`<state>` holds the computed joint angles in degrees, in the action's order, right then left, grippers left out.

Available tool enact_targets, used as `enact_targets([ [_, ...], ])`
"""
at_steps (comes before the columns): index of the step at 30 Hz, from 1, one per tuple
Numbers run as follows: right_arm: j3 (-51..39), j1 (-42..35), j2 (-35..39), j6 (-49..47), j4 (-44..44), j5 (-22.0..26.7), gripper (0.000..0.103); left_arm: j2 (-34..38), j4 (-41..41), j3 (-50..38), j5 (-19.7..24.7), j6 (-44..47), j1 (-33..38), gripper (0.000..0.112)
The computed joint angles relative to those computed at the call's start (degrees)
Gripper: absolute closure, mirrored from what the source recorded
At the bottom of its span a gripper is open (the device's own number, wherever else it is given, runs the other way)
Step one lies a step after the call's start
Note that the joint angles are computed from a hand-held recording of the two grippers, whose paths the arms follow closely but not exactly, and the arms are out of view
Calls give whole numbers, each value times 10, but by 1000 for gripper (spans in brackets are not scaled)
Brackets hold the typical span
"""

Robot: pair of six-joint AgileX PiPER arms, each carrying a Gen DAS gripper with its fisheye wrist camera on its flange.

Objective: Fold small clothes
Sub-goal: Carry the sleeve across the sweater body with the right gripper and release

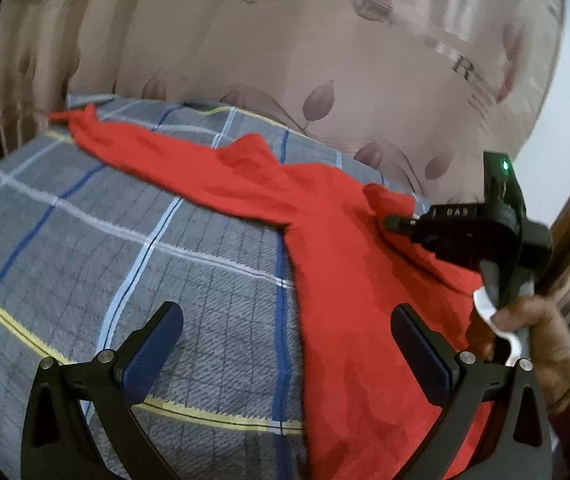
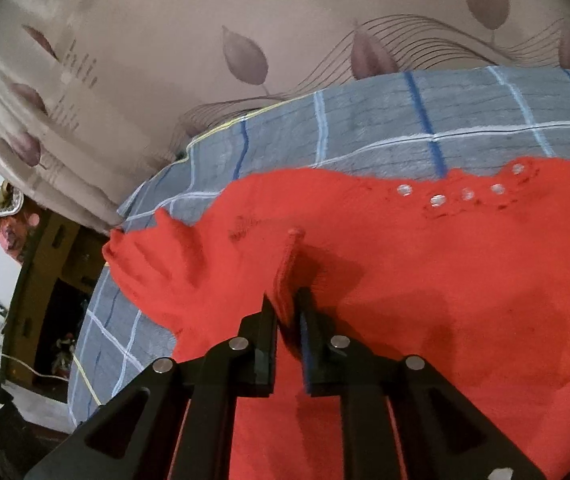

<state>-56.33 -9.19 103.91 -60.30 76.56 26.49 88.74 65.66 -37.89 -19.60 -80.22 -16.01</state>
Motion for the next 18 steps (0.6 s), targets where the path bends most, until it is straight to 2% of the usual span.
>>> enact_targets([
  [1, 2, 0, 3, -29, 26, 9, 84, 2, 4, 1, -8, -10, 7, 9],
  [2, 6, -12, 6, -69, 59, 41, 78, 3, 5, 3, -17, -16, 13, 9],
  [5, 6, -61, 44, -134, 119, 202, 59, 6, 5, 11, -57, -20, 40, 9],
  [7, 32, -81, 34, -175, 142, 246, 58, 10, 25, 11, -92, -34, 62, 9],
  [10, 82, -117, -2, -217, 143, 288, 53, 3, 71, -6, -103, -67, 90, 9],
  [13, 131, -142, -50, -245, 123, 296, 44, 4, 157, -49, -110, -134, 127, 9],
  [15, 170, -141, -99, -274, 101, 249, 39, 16, 212, -90, -105, -175, 150, 9],
  [17, 212, -129, -145, -312, 89, 195, 38, 42, 256, -138, -92, -209, 172, 9],
  [18, 227, -126, -156, -329, 90, 182, 37, 67, 293, -175, -96, -241, 187, 9],
])
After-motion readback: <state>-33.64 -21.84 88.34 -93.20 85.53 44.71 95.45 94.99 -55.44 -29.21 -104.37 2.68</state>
